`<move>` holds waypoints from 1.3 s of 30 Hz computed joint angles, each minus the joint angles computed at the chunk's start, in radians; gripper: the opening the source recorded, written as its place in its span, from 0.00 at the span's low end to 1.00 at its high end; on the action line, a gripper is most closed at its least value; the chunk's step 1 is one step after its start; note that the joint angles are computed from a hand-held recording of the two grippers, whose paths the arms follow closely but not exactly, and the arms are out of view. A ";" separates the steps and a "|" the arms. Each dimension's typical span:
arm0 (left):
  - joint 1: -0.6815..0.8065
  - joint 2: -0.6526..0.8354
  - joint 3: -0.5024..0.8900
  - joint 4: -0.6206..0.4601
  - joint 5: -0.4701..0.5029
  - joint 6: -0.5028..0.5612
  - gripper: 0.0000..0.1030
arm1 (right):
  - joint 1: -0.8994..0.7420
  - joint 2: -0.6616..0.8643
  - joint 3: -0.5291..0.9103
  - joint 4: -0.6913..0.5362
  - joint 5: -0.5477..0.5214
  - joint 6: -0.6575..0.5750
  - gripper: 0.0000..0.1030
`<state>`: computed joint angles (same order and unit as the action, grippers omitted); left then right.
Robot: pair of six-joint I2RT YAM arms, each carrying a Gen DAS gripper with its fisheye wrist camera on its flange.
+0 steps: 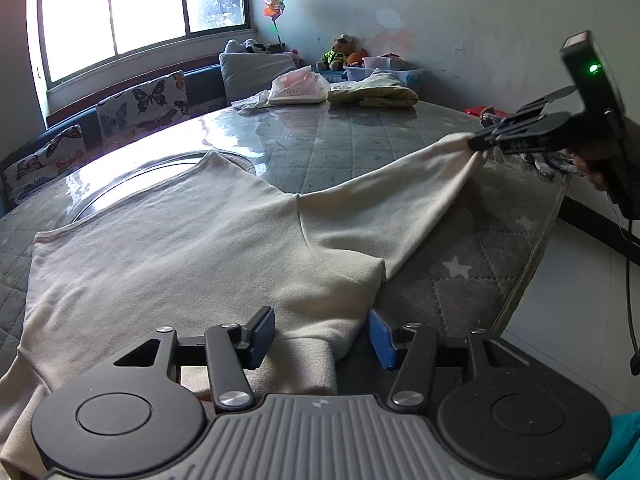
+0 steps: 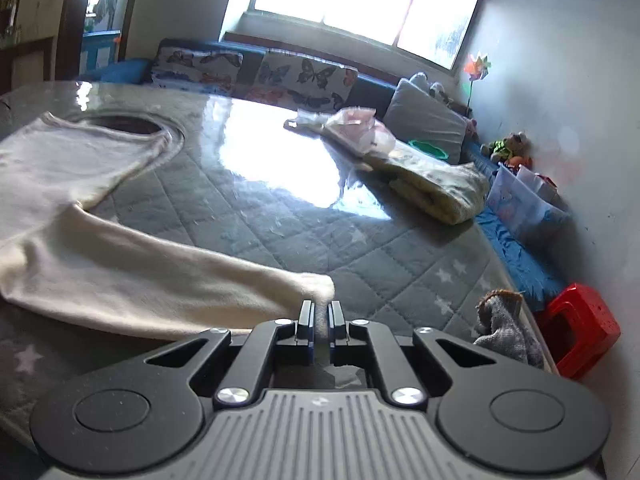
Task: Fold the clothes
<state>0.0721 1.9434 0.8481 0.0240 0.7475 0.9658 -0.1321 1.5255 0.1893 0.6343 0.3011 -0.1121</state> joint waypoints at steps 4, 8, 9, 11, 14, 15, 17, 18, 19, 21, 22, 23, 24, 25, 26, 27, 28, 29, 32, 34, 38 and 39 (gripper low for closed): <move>0.000 0.003 0.002 -0.001 0.002 0.003 0.54 | -0.032 0.146 0.006 0.119 0.000 -0.012 0.06; -0.001 0.006 0.008 -0.005 0.000 0.008 0.56 | -0.038 0.131 0.026 0.095 0.008 -0.013 0.08; 0.000 0.008 0.009 -0.002 0.000 0.006 0.57 | -0.038 0.133 0.031 0.091 0.009 -0.013 0.09; 0.003 0.010 0.008 0.000 0.003 -0.002 0.58 | -0.039 0.164 0.048 0.105 0.027 -0.019 0.10; 0.004 0.005 0.006 -0.007 0.004 -0.002 0.60 | -0.056 0.144 0.055 0.073 0.003 -0.008 0.12; 0.004 0.003 0.005 -0.011 0.005 -0.001 0.61 | -0.056 0.124 0.054 0.059 -0.003 -0.011 0.13; 0.007 -0.002 0.005 -0.014 0.008 -0.001 0.62 | -0.032 0.074 0.045 0.042 0.009 -0.014 0.26; 0.010 -0.006 0.006 -0.016 0.012 -0.011 0.62 | -0.020 0.052 0.043 0.030 0.010 -0.012 0.29; 0.012 -0.009 0.008 -0.019 0.016 -0.021 0.63 | -0.007 0.030 0.043 0.018 0.011 -0.010 0.34; 0.030 -0.018 0.018 -0.032 0.034 -0.038 0.64 | 0.031 -0.022 0.051 -0.024 -0.005 -0.002 0.37; 0.041 -0.027 0.016 -0.023 0.041 -0.051 0.65 | 0.054 -0.040 0.061 -0.052 -0.025 0.005 0.45; 0.056 -0.035 0.014 -0.011 0.049 -0.067 0.66 | 0.076 -0.050 0.069 -0.067 -0.039 0.013 0.51; 0.075 -0.041 0.016 0.000 0.055 -0.087 0.66 | 0.117 -0.054 0.081 -0.084 -0.055 0.021 0.52; 0.094 -0.046 0.020 0.012 0.060 -0.109 0.66 | 0.157 -0.054 0.094 -0.097 -0.071 0.029 0.52; 0.115 -0.049 0.024 0.033 0.060 -0.136 0.66 | 0.193 -0.048 0.107 -0.101 -0.085 0.029 0.53; 0.136 -0.050 0.024 0.067 0.053 -0.170 0.66 | 0.228 -0.038 0.119 -0.098 -0.097 0.027 0.53; 0.157 -0.047 0.031 0.100 0.041 -0.208 0.66 | 0.265 -0.021 0.132 -0.089 -0.105 0.030 0.55; 0.178 -0.039 0.044 0.133 0.023 -0.251 0.66 | 0.291 -0.006 0.145 -0.084 -0.117 0.036 0.58; 0.228 0.007 0.105 0.217 -0.068 -0.373 0.66 | 0.381 0.067 0.202 -0.064 -0.159 0.044 0.59; 0.247 0.055 0.154 0.267 -0.153 -0.421 0.66 | 0.427 0.115 0.238 -0.057 -0.177 0.036 0.62; 0.267 0.153 0.259 0.302 -0.285 -0.473 0.66 | 0.496 0.193 0.302 -0.052 -0.191 0.017 0.65; 0.269 0.173 0.283 0.297 -0.298 -0.477 0.65 | 0.510 0.208 0.316 -0.054 -0.195 0.018 0.65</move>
